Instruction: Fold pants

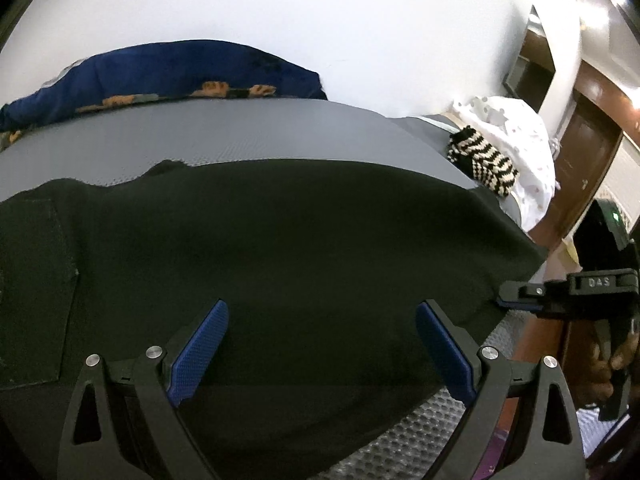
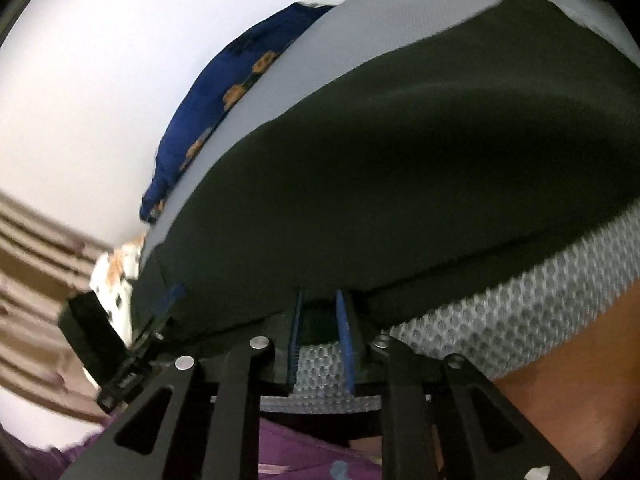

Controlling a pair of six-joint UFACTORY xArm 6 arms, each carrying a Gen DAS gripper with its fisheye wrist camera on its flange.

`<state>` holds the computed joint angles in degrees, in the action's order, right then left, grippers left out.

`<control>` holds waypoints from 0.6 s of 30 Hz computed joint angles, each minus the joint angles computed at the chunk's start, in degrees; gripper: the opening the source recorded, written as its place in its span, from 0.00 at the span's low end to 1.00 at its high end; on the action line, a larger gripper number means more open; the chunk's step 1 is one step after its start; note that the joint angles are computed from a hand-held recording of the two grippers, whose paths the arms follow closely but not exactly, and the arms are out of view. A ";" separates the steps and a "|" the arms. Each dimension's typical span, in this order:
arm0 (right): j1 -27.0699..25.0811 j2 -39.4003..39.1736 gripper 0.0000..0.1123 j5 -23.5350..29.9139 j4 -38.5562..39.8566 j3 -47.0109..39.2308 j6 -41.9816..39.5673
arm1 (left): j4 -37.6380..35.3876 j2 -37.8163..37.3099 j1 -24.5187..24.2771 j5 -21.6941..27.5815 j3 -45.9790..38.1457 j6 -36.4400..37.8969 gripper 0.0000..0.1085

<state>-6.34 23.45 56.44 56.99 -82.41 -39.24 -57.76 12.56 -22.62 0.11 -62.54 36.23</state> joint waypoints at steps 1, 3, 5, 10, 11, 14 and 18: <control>0.15 -0.41 0.18 -0.52 -0.45 0.46 0.59 | -3.45 0.00 0.01 0.22 -0.40 2.90 0.87; 0.48 -1.69 0.19 -2.35 -0.24 2.15 1.99 | -8.22 0.20 0.24 1.09 -1.28 7.13 0.87; 0.95 -2.13 0.18 -3.96 -0.75 2.89 3.48 | -8.06 0.57 0.65 1.96 -1.53 6.60 0.87; 1.58 -3.89 0.18 -9.72 5.16 6.89 7.78 | -13.90 0.66 0.57 2.42 -2.16 12.41 0.87; 1.66 -4.28 0.19 -10.93 7.96 8.06 8.49 | -14.68 0.65 0.61 2.50 -2.24 13.25 0.87; 1.59 -4.67 0.34 -11.16 17.12 10.01 7.12 | -16.24 0.83 0.69 2.78 -2.62 15.09 0.87; 0.86 -3.17 0.41 -3.98 26.80 10.19 4.44 | -17.37 0.88 0.82 3.24 -2.84 16.47 0.88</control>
